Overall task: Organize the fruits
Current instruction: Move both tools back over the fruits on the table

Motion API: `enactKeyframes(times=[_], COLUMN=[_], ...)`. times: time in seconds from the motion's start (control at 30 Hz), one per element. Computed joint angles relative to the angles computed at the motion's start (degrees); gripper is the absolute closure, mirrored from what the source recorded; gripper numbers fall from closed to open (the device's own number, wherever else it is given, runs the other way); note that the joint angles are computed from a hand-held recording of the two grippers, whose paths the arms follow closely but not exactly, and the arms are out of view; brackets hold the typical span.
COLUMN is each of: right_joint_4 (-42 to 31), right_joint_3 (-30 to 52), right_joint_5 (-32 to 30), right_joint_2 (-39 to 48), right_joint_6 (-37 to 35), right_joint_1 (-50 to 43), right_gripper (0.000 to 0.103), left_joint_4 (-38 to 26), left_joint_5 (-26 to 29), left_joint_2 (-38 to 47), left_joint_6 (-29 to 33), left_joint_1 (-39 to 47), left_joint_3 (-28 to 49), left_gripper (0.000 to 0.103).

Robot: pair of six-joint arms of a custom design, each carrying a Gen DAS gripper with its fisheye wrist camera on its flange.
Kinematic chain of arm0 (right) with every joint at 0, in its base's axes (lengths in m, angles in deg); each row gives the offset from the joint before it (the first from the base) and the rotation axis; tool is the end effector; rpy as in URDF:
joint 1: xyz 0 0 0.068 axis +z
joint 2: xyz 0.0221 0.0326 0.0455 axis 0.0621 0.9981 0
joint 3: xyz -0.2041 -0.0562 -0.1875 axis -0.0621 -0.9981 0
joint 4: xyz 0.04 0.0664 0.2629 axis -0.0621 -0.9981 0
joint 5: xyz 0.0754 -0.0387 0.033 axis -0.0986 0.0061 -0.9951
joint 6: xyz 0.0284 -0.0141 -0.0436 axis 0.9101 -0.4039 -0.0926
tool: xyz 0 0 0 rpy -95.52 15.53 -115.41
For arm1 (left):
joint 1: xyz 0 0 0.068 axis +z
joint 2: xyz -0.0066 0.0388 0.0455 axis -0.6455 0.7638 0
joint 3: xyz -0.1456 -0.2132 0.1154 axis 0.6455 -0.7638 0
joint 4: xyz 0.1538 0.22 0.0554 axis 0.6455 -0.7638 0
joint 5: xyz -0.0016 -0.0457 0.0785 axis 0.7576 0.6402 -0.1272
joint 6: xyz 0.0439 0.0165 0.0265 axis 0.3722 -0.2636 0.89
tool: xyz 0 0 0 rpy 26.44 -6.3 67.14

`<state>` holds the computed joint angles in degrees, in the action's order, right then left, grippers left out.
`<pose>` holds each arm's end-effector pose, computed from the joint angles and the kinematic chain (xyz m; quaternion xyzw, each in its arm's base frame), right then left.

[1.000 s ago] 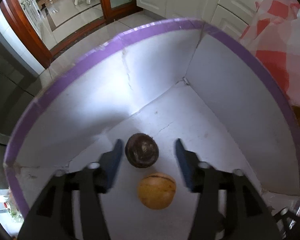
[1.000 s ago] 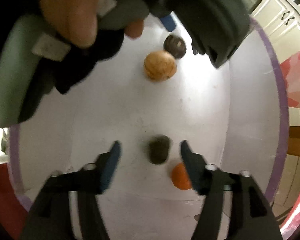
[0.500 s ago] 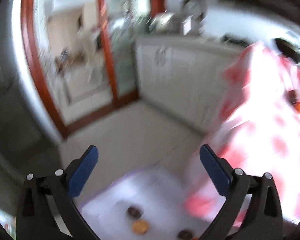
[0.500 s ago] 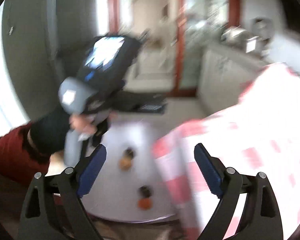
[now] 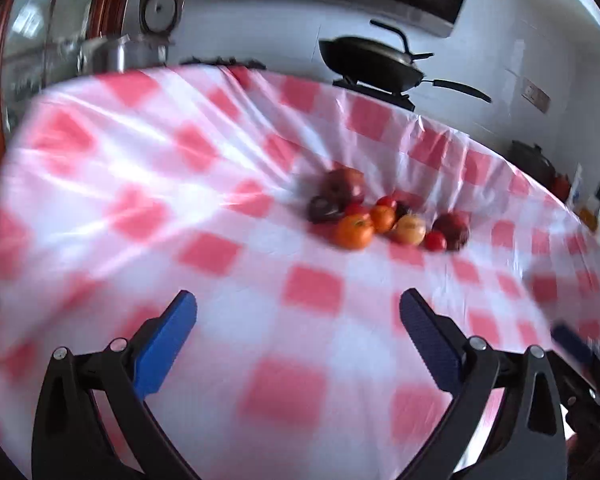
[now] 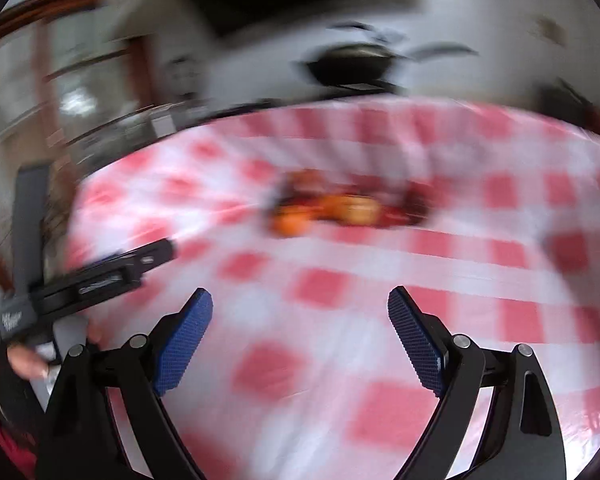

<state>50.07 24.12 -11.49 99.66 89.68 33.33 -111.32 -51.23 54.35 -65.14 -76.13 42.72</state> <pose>0.1987 0.1074 0.3169 -0.0573 0.8673 0.1343 0.4759 0.2639 -0.1728 0.3163 -0.0841 0.8864 -0.0781 0.4484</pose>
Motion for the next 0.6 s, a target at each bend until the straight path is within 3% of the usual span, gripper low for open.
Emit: enactKeyframes(times=[0.1, 0.2, 0.4, 0.47, 0.6], right_joint_4=[4.7, 10.1, 11.2, 9.3, 4.7], right_joint_3=[0.7, 3.7, 15.5, 19.4, 31.4], right_joint_5=[-10.4, -14.7, -13.1, -12.3, -11.0], right_joint_2=[6.0, 15.7, 31.4, 34.4, 44.1], right_joint_6=[1.9, 2.6, 0.3, 0.8, -0.1], right_joint_1=[-14.9, -21.9, -23.1, -22.2, -21.1], right_gripper=[0.016, 0.016, 0.016, 0.016, 0.016], left_joint_4=[5.7, 10.8, 14.7, 18.3, 18.4], left_joint_5=[3.3, 6.1, 11.0, 14.0, 17.0], left_joint_2=[11.3, 18.7, 20.7, 18.7, 18.7], left_joint_6=[-1.1, -4.0, -4.1, -5.2, -8.0], left_joint_1=[2.7, 5.2, 6.4, 7.6, 9.1], left_joint_3=[6.8, 11.4, 11.2, 7.9, 7.0], left_gripper=[0.002, 0.002, 0.002, 0.002, 0.002])
